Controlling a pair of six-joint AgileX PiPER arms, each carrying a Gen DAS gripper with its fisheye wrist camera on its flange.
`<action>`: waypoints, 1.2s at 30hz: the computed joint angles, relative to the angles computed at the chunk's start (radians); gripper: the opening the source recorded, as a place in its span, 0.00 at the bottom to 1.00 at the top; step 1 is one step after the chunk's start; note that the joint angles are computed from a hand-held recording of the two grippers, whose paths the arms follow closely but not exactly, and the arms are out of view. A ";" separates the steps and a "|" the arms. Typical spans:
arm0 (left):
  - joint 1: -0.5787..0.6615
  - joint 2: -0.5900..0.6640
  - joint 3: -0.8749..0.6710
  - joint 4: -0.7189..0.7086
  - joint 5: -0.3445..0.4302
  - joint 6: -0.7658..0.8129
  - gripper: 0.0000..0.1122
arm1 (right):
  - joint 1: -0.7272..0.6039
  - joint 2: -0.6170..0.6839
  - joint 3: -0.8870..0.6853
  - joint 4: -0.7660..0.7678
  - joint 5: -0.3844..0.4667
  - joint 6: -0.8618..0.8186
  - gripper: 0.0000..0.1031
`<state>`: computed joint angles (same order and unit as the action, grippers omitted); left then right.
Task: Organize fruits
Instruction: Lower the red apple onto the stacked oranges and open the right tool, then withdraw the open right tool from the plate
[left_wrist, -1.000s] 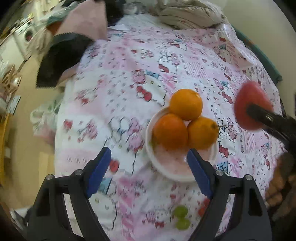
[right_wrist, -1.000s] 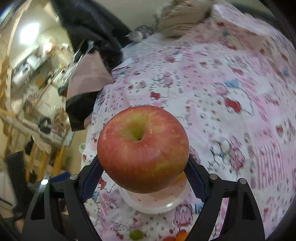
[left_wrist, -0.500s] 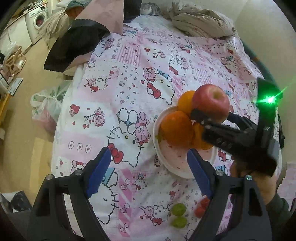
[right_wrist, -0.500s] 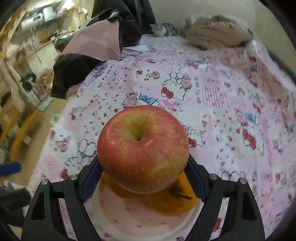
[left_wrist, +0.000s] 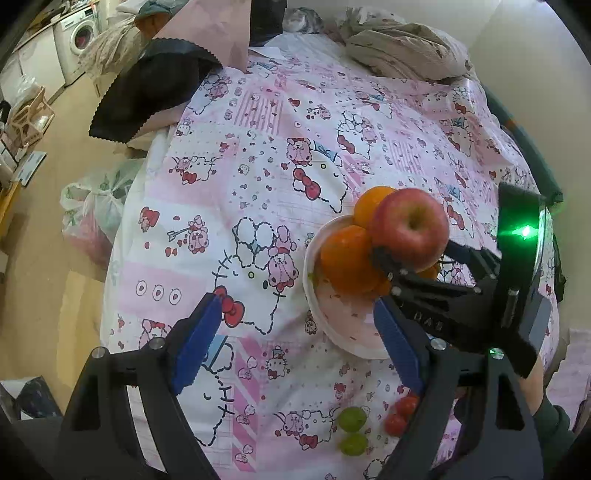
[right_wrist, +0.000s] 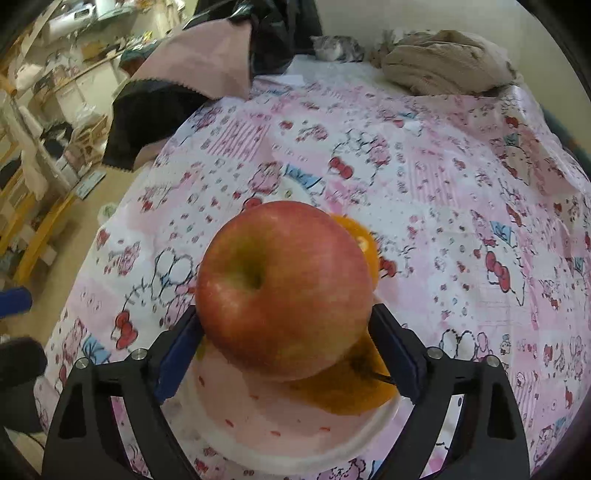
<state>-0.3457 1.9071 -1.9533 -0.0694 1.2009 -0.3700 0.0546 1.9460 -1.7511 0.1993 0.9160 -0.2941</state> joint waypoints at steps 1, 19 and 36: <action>-0.001 0.000 0.000 0.002 0.000 0.000 0.73 | 0.010 -0.009 0.016 -0.014 -0.012 -0.002 0.89; -0.010 -0.009 0.012 0.030 -0.009 -0.005 0.73 | -0.039 -0.038 0.019 0.110 0.033 -0.060 0.96; -0.069 -0.118 0.144 0.144 -0.089 -0.032 0.73 | -0.216 -0.332 0.173 0.159 0.187 0.003 0.96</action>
